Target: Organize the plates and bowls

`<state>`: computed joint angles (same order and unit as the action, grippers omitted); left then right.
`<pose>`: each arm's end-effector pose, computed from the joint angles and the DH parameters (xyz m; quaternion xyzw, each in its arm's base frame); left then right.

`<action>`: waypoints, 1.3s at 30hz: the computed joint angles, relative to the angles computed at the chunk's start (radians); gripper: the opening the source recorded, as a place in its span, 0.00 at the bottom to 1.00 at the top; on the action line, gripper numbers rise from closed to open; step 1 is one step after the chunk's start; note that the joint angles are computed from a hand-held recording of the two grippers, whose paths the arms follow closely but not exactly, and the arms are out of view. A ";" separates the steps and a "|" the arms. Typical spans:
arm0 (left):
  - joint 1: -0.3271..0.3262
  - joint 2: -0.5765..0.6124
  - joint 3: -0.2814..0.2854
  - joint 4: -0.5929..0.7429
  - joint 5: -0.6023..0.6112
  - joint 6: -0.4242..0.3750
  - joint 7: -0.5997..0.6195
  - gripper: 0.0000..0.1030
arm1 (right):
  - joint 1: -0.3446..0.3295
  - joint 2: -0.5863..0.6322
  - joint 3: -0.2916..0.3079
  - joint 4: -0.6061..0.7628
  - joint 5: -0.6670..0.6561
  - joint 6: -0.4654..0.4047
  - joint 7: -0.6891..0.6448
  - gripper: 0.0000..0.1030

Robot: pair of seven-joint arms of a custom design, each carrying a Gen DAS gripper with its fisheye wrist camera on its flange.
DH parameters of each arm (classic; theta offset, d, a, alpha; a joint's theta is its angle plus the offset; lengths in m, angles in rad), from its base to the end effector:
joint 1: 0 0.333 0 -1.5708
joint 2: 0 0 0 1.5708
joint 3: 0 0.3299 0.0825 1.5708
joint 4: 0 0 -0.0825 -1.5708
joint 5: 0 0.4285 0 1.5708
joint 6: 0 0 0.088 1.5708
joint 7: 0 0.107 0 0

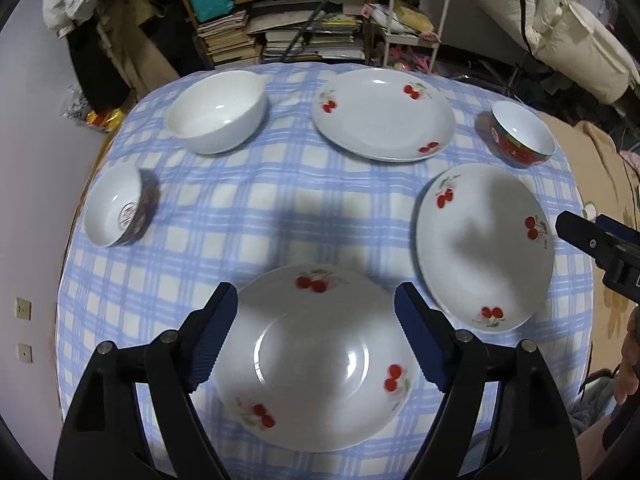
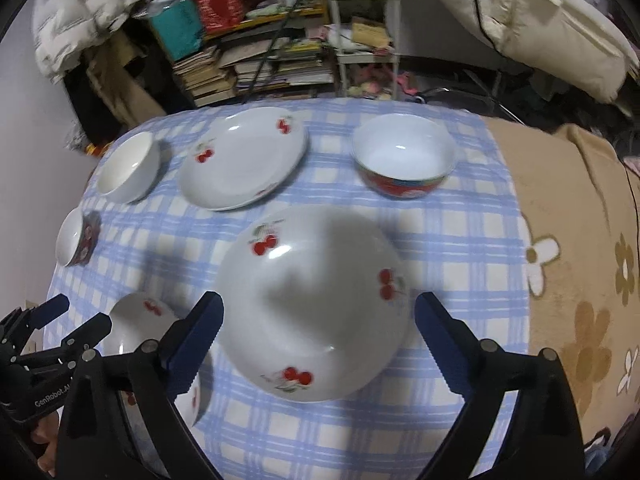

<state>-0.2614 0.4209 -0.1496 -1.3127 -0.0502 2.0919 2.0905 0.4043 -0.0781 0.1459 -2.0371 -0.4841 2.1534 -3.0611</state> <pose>0.7096 -0.2870 0.5460 -0.3281 0.9258 -0.1593 0.0991 0.5148 0.2953 0.4986 -0.3337 0.9125 -0.1778 0.1560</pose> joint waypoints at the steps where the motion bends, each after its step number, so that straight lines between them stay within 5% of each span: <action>1: -0.008 0.001 0.000 -0.002 0.011 0.004 -0.005 0.78 | -0.004 -0.016 -0.005 -0.025 0.010 0.020 0.013 0.98; 16: -0.091 0.068 0.006 0.033 0.100 0.033 -0.060 0.77 | -0.044 -0.095 -0.037 -0.199 0.135 0.148 0.001 0.96; 23: -0.099 0.114 -0.003 0.081 0.073 -0.020 -0.064 0.76 | -0.051 -0.071 -0.046 -0.208 0.195 0.168 -0.076 0.65; 29: -0.117 0.148 -0.002 0.109 0.073 -0.055 -0.056 0.58 | -0.057 -0.056 -0.055 -0.225 0.252 0.214 -0.129 0.32; 33: -0.126 0.194 -0.002 0.170 0.063 -0.124 -0.069 0.32 | -0.062 -0.046 -0.057 -0.230 0.275 0.224 -0.144 0.23; 39: -0.136 0.240 -0.007 0.223 0.047 -0.187 -0.060 0.11 | -0.069 -0.046 -0.061 -0.247 0.302 0.258 -0.145 0.10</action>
<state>-0.3978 0.6612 -0.1566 -1.0898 -0.0028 1.9046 2.0308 0.3352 -0.1243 0.0852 -2.2842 -0.1822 2.4113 -3.2057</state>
